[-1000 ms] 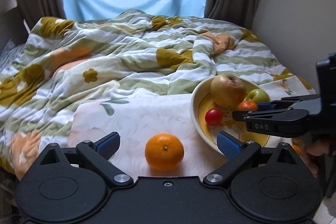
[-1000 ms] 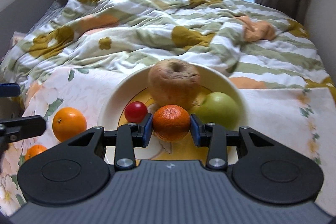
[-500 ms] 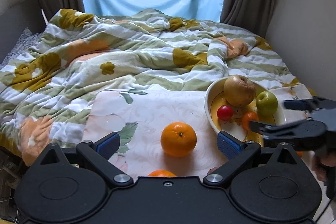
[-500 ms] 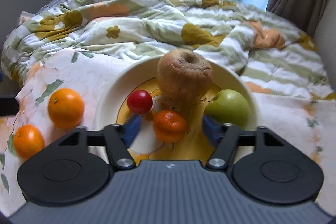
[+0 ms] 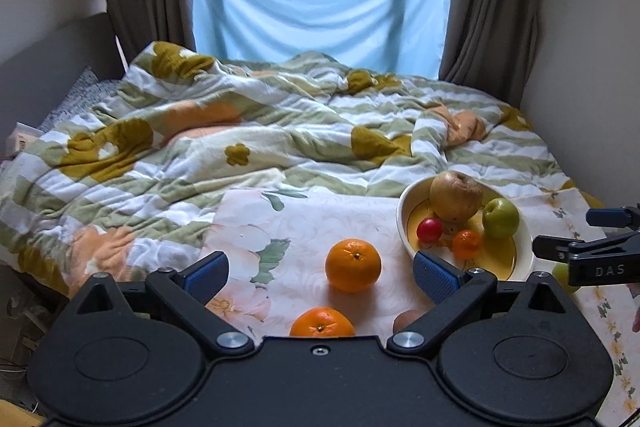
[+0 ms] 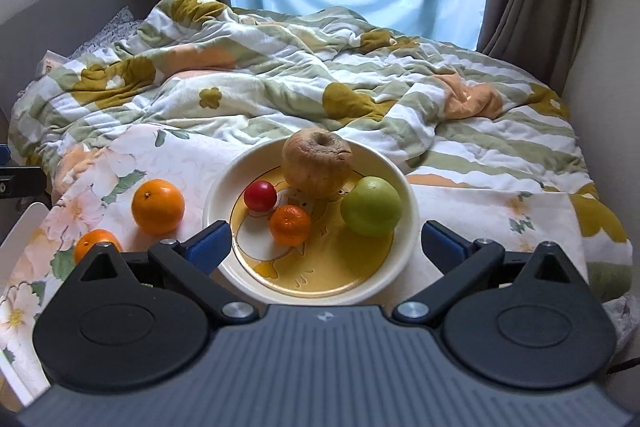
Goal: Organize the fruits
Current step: 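Grasp the large orange with the left tool while the right tool moves toward the red tomato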
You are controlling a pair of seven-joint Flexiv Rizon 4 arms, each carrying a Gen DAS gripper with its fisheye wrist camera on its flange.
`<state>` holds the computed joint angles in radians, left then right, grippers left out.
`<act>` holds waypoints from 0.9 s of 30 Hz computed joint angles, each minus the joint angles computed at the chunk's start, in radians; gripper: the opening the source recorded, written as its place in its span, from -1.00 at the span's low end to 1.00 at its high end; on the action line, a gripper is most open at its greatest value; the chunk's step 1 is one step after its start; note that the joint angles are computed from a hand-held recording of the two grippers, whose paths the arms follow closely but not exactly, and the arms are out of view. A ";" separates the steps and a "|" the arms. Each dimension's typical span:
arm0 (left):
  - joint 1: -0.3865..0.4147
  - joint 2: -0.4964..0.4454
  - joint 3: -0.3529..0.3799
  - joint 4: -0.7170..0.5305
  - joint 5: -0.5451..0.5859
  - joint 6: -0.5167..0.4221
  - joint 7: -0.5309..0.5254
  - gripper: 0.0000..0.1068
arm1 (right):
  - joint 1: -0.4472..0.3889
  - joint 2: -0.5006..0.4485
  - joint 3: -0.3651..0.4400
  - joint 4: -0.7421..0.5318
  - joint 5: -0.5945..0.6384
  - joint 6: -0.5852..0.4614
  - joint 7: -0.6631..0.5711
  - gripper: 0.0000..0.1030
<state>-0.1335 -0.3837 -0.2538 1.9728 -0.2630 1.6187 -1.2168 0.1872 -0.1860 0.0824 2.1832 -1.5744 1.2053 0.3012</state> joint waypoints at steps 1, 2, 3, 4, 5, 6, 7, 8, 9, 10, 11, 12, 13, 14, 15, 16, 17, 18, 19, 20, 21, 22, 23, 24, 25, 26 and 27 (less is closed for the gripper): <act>0.003 0.006 -0.004 0.011 0.000 0.016 -0.003 0.88 | 0.000 0.010 0.004 0.007 0.011 0.001 -0.009 1.00; 0.002 0.012 -0.003 0.022 0.001 0.031 -0.009 0.88 | 0.000 0.021 0.007 0.015 0.019 0.000 -0.014 1.00; -0.008 0.017 0.007 0.030 0.006 0.043 -0.019 0.88 | 0.000 0.030 0.009 0.021 0.021 -0.001 -0.012 1.00; -0.010 0.020 0.011 0.036 0.011 0.050 -0.026 0.88 | -0.001 0.040 0.011 0.029 0.025 0.001 -0.010 1.00; -0.014 0.024 0.017 0.042 0.017 0.058 -0.032 0.88 | -0.005 0.050 0.012 0.038 0.029 0.013 -0.006 1.00; -0.018 0.028 0.023 0.050 0.025 0.070 -0.039 0.88 | -0.008 0.059 0.013 0.046 0.028 0.022 0.003 1.00; -0.030 0.030 0.036 0.054 0.033 0.078 -0.047 0.88 | -0.012 0.070 0.014 0.055 0.024 0.027 0.017 1.00; -0.042 0.032 0.051 0.059 0.042 0.085 -0.056 0.88 | -0.014 0.079 0.016 0.063 0.022 0.029 0.026 1.00; -0.049 0.034 0.062 0.063 0.049 0.090 -0.064 0.88 | -0.014 0.090 0.021 0.073 0.031 0.025 0.025 1.00; -0.050 0.037 0.064 0.069 0.054 0.096 -0.071 0.88 | -0.012 0.099 0.026 0.082 0.042 0.017 0.024 1.00; -0.042 0.040 0.056 0.079 0.059 0.101 -0.076 0.88 | -0.012 0.113 0.031 0.095 0.044 0.010 0.032 1.00; -0.024 0.043 0.038 0.087 0.063 0.104 -0.077 0.88 | -0.012 0.124 0.034 0.105 0.039 0.009 0.045 1.00; -0.012 0.045 0.026 0.091 0.067 0.104 -0.079 0.88 | -0.011 0.136 0.038 0.116 0.037 0.003 0.062 1.00; 0.002 0.046 0.011 0.098 0.073 0.108 -0.078 0.88 | -0.010 0.147 0.043 0.127 0.038 -0.004 0.078 1.00; 0.017 0.046 -0.004 0.104 0.080 0.113 -0.075 0.88 | -0.007 0.158 0.049 0.138 0.042 -0.013 0.094 1.00; 0.036 0.045 -0.022 0.110 0.088 0.117 -0.069 0.88 | -0.004 0.169 0.056 0.151 0.048 -0.022 0.111 1.00; 0.063 0.042 -0.051 0.117 0.098 0.123 -0.061 0.88 | 0.000 0.181 0.063 0.165 0.059 -0.034 0.123 1.00; 0.090 0.037 -0.079 0.121 0.109 0.127 -0.052 0.88 | 0.005 0.189 0.069 0.175 0.068 -0.048 0.136 1.00; 0.112 0.031 -0.104 0.124 0.119 0.129 -0.044 0.88 | 0.012 0.197 0.076 0.186 0.077 -0.065 0.151 1.00; 0.142 0.024 -0.136 0.127 0.130 0.132 -0.035 0.88 | 0.019 0.204 0.084 0.196 0.088 -0.084 0.166 1.00; 0.177 0.012 -0.173 0.128 0.143 0.134 -0.023 0.88 | 0.029 0.210 0.093 0.207 0.107 -0.106 0.183 1.00; 0.199 0.000 -0.197 0.128 0.154 0.135 -0.014 0.88 | 0.037 0.214 0.099 0.214 0.118 -0.123 0.200 1.00; 0.219 -0.010 -0.217 0.129 0.165 0.138 -0.007 0.88 | 0.046 0.217 0.106 0.221 0.132 -0.143 0.216 1.00; 0.242 -0.025 -0.240 0.127 0.179 0.139 0.004 0.88 | 0.058 0.219 0.115 0.226 0.153 -0.171 0.225 1.00; 0.256 -0.039 -0.253 0.124 0.192 0.138 0.015 0.88 | 0.072 0.221 0.126 0.230 0.174 -0.207 0.240 1.00; 0.263 -0.054 -0.258 0.118 0.203 0.136 0.026 0.88 | 0.084 0.222 0.133 0.235 0.184 -0.234 0.261 1.00; 0.270 -0.065 -0.264 0.115 0.212 0.136 0.036 0.88 | 0.095 0.222 0.137 0.239 0.196 -0.252 0.276 1.00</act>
